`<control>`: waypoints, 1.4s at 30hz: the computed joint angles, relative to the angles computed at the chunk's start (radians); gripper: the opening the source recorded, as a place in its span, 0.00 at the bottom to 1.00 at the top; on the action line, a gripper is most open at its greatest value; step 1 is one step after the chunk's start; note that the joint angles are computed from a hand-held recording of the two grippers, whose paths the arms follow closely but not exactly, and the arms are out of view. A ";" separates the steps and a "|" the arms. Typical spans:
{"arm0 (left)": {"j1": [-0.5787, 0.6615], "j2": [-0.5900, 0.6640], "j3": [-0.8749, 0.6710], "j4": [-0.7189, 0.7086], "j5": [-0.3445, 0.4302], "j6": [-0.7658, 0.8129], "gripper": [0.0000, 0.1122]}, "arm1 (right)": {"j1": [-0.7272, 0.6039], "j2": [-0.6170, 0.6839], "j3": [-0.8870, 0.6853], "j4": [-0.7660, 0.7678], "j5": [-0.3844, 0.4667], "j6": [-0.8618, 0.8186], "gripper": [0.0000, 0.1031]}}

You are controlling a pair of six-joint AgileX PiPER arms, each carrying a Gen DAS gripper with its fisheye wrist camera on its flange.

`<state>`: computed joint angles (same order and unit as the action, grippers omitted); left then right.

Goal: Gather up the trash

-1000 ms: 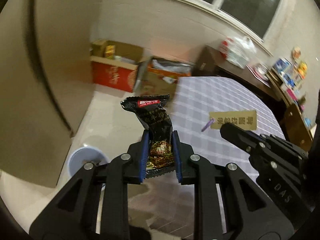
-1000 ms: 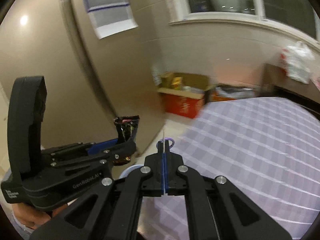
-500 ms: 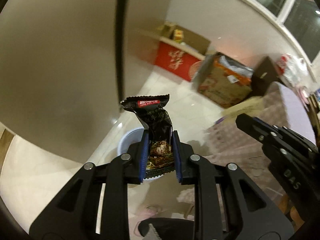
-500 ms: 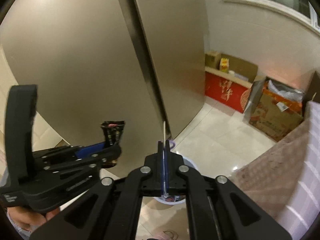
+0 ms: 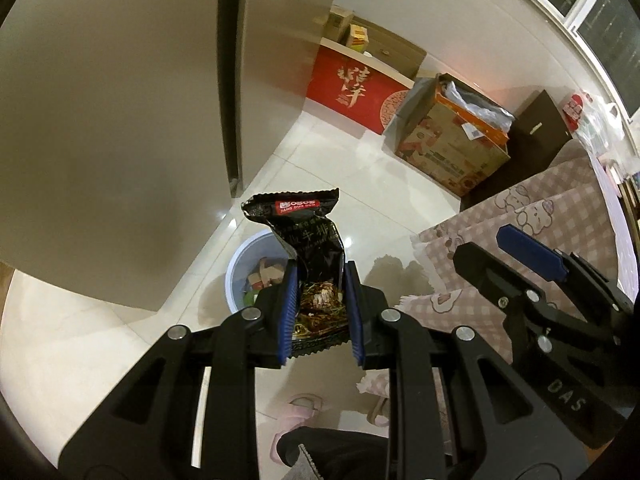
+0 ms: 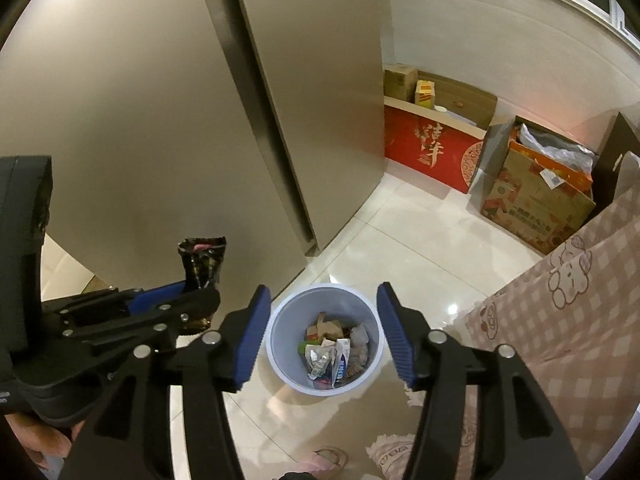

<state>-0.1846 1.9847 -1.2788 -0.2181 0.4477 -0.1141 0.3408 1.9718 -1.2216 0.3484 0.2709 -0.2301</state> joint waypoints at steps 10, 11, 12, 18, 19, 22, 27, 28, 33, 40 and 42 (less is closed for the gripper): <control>-0.005 0.016 -0.064 -0.018 0.039 0.024 0.30 | -0.042 -0.093 0.088 0.188 -0.083 -0.144 0.63; -0.011 0.024 -0.082 0.014 0.055 -0.004 0.41 | -0.052 -0.107 0.099 0.244 -0.082 -0.193 0.63; -0.017 0.030 -0.097 0.081 0.073 -0.073 0.61 | -0.058 -0.112 0.100 0.261 -0.077 -0.202 0.64; -0.020 -0.029 -0.054 0.171 0.086 -0.209 0.66 | -0.091 -0.164 0.131 0.308 -0.051 -0.236 0.64; -0.024 -0.041 -0.047 0.190 0.086 -0.230 0.67 | -0.095 -0.179 0.140 0.311 -0.045 -0.239 0.64; -0.045 -0.121 0.014 0.263 0.072 -0.326 0.70 | -0.103 -0.215 0.157 0.272 -0.031 -0.202 0.64; -0.118 -0.281 0.097 0.389 0.082 -0.462 0.71 | -0.110 -0.334 0.226 0.152 -0.008 -0.092 0.68; -0.126 -0.306 0.107 0.387 0.087 -0.461 0.71 | -0.108 -0.360 0.235 0.098 0.006 -0.044 0.71; -0.239 -0.490 0.161 0.527 0.139 -0.610 0.71 | -0.105 -0.556 0.322 -0.122 0.064 0.157 0.77; -0.490 -0.711 0.146 0.815 0.324 -0.849 0.76 | -0.095 -0.901 0.391 -0.365 0.197 0.399 0.82; -0.574 -0.752 0.141 0.905 0.383 -0.921 0.76 | -0.082 -0.991 0.392 -0.433 0.237 0.464 0.83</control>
<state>-0.7586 1.2324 -1.1381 0.6870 0.8311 -1.0353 0.2583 0.9810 -0.8297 -0.0845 0.5080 0.2335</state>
